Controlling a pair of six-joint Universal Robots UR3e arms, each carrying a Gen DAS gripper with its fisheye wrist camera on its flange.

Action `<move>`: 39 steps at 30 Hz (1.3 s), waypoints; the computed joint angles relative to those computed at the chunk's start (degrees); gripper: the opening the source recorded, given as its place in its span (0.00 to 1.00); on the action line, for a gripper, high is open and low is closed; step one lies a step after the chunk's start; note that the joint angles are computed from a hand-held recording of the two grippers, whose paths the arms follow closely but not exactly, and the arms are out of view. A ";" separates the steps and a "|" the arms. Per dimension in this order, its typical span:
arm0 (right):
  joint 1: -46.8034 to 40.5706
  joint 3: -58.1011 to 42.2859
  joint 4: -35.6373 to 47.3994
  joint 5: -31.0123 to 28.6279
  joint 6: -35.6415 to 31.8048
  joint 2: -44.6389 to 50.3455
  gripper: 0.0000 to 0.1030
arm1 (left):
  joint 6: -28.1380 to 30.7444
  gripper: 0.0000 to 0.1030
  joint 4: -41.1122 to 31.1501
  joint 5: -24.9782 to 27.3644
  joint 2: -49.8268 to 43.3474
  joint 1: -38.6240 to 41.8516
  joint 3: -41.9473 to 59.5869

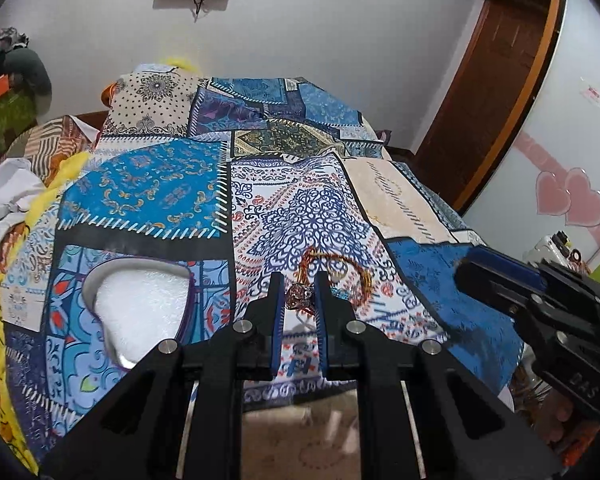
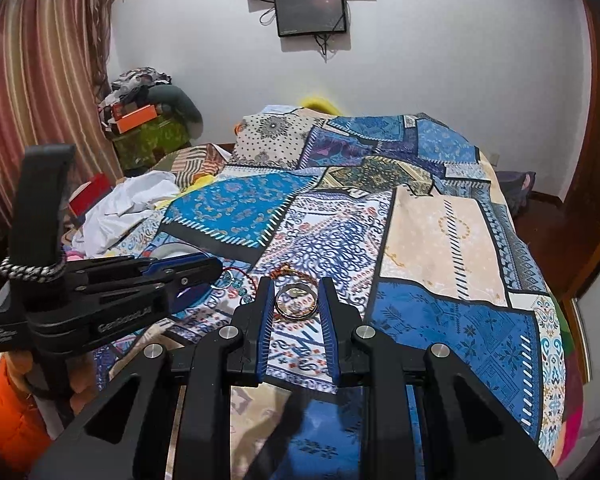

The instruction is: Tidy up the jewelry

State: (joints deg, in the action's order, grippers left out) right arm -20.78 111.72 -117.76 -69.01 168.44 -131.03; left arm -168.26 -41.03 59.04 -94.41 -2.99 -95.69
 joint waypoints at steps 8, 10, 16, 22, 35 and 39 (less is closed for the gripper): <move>5.29 -0.48 -2.52 -3.62 2.38 2.83 0.20 | 5.72 0.12 -6.40 0.32 2.74 1.82 -4.68; 5.98 -0.52 -2.79 -4.14 2.53 3.31 0.20 | 5.99 0.12 -6.63 1.21 3.03 1.74 -5.87; 6.71 -0.29 -2.61 -4.62 2.87 3.21 0.20 | 7.03 0.13 -5.80 2.33 5.15 2.20 -7.73; 4.78 0.47 -1.53 -2.71 2.08 2.06 0.20 | 7.51 0.15 -6.34 2.93 4.76 1.60 -5.89; -4.18 3.21 2.81 4.40 -2.64 -1.82 0.20 | 5.54 0.21 -6.12 8.74 -6.07 -4.88 4.18; -8.16 3.73 5.15 7.24 -5.07 -3.22 0.20 | 4.66 0.21 -6.30 10.20 -10.11 -6.21 7.71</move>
State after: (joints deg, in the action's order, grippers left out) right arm -28.95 115.45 -112.61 -61.76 163.38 -134.25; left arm -163.61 -47.33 69.24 -104.52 -9.19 -87.98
